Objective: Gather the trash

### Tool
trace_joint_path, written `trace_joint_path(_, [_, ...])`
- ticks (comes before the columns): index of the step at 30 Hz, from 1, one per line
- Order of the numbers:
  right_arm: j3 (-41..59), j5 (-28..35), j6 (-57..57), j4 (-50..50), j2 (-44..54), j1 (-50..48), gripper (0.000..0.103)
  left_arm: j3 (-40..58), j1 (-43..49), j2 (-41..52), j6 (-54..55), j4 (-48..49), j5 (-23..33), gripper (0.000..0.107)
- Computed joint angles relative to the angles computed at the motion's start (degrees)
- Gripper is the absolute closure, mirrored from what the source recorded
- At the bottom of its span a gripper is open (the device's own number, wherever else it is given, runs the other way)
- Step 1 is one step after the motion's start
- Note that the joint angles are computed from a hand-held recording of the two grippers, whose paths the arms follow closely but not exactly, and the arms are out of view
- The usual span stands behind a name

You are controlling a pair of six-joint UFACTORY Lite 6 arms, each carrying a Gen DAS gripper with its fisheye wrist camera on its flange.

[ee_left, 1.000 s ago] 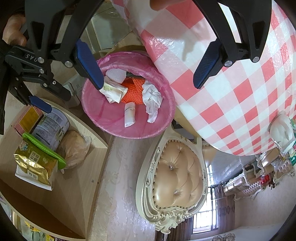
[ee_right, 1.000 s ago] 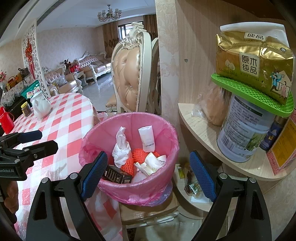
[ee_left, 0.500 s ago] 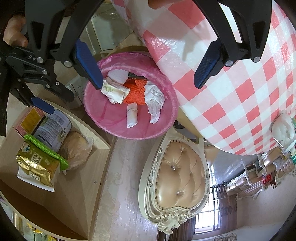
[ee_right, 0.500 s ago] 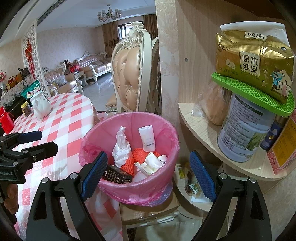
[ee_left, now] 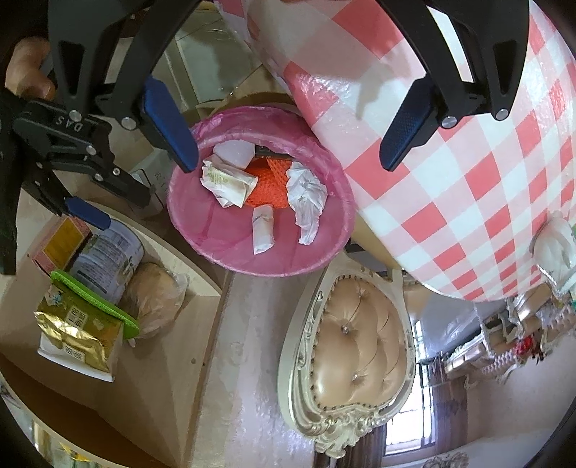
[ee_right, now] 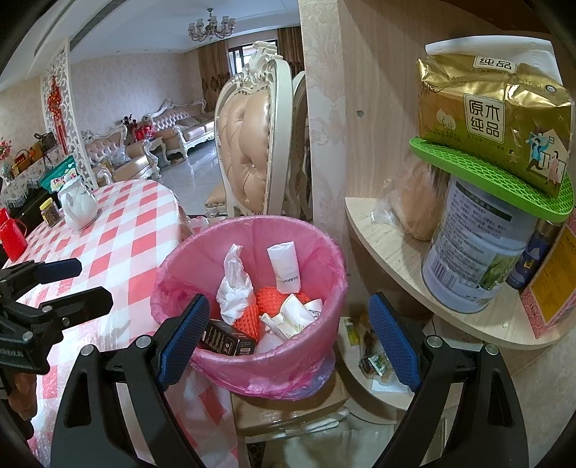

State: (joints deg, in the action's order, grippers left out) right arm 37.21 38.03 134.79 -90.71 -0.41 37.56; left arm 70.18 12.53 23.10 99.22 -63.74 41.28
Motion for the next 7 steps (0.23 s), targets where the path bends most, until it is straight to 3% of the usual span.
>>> trace_joint_path(7, [0.0,0.0,0.1,0.0,0.2,0.1,0.018,0.5,-0.1,0.3,-0.8,0.8,-0.5,0.009])
